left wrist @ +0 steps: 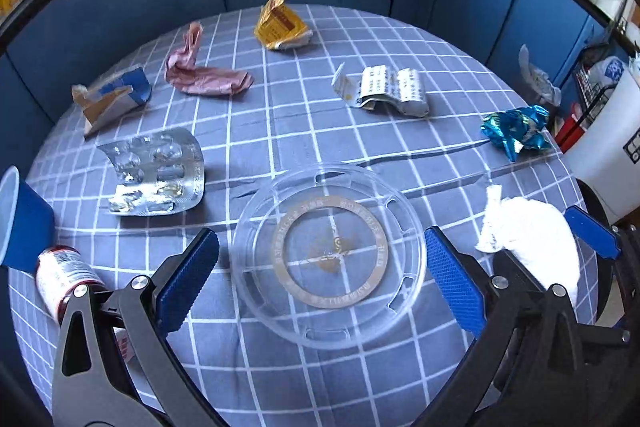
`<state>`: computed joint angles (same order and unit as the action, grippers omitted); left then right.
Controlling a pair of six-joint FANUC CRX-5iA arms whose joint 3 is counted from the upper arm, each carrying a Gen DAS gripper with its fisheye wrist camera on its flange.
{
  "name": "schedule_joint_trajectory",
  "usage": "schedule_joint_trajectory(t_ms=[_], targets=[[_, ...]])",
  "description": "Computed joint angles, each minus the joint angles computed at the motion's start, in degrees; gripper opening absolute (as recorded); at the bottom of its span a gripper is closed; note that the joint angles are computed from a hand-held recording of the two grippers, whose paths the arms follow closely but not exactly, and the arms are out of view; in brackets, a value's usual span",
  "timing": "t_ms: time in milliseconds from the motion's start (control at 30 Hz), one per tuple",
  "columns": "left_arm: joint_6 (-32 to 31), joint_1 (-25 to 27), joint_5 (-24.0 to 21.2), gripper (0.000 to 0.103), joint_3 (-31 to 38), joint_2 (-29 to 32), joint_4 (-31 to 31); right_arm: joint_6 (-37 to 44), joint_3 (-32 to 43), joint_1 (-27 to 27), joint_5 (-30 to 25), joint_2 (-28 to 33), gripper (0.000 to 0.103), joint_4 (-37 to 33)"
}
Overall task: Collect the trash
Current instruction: 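Grasp the clear plastic lid with the left tool while the right tool grasps the white tissue, then carry the tissue over the bin and open the right tool to drop it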
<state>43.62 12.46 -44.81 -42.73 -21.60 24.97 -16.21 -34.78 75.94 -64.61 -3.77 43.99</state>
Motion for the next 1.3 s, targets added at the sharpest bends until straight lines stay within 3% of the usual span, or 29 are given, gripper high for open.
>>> schedule_joint_trajectory(t_ms=[100,133,233,367,667,1300], targets=[[0.43,-0.09,1.44,0.1,-0.34,-0.12,-0.23,-0.27,-0.89,0.13,1.58,-0.46,0.046,1.71],[0.71,-0.18,1.49,0.1,-0.25,-0.11,-0.64,-0.24,-0.68,0.25,1.36,-0.2,0.025,1.85],[-0.27,-0.13,2.13,0.1,-1.15,-1.07,-0.52,-0.01,-0.62,0.36,1.28,-0.41,0.015,1.67],[-2.13,0.68,1.43,0.089,-2.29,-2.71,0.98,-1.46,-1.72,1.03,0.36,-2.02,0.013,1.55],[-1.58,1.88,-1.04,0.088,-2.95,-5.65,1.89,-4.76,-3.19,3.96,-3.96,-5.38,0.013,1.72],[-5.88,6.28,-9.38,0.088,-5.03,-19.22,6.45,-10.21,-2.27,14.21,-16.74,-9.68,0.013,1.84]])
